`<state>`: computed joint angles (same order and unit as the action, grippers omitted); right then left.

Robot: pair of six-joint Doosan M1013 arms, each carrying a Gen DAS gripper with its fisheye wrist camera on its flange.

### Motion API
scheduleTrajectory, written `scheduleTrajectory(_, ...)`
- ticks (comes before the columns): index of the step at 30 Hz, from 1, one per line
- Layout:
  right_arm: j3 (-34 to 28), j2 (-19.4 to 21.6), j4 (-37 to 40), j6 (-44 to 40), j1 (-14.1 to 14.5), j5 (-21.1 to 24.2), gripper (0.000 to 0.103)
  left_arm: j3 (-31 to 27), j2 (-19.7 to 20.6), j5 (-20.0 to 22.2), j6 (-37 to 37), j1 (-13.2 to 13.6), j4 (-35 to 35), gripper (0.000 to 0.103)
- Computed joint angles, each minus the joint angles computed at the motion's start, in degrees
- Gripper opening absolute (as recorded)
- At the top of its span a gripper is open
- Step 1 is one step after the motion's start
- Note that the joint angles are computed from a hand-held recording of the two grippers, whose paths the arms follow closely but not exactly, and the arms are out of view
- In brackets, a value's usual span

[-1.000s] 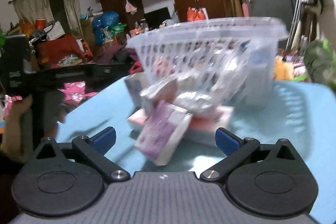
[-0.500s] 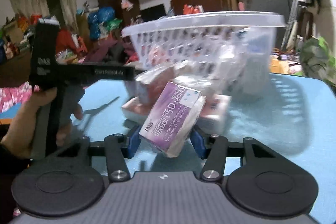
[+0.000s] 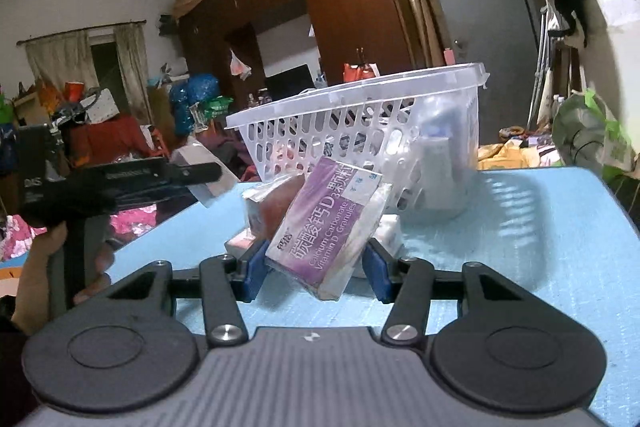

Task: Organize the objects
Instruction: 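Grasp the purple vitamin D box with the right gripper while the left grasps a bagged purple box, then lift both boxes over the white basket and open both grippers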

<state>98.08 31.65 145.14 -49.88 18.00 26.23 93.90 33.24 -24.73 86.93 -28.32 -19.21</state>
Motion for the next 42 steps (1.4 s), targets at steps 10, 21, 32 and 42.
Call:
scheduleTrajectory(10,0.95,-0.31,2.16,-1.64,-0.24,1.47,0.055,0.25,0.47,-1.16,-3.73,0.05,3.86,0.046)
scheduleTrajectory(21,1.83,-0.38,6.17,-5.82,-0.21,3.72,0.055,0.25,0.54,-1.12,-6.67,0.50,6.38,0.046)
scheduleTrajectory(32,2.72,-0.44,10.44,-10.29,0.05,6.56,0.055,0.66,0.44,-1.92,-11.06,1.11,11.15,0.046)
scheduleTrajectory(42,-10.28,-1.40,12.20,-19.76,0.74,-6.61,0.055,-8.94,-0.94,3.82,-4.28,0.05,11.81,0.046)
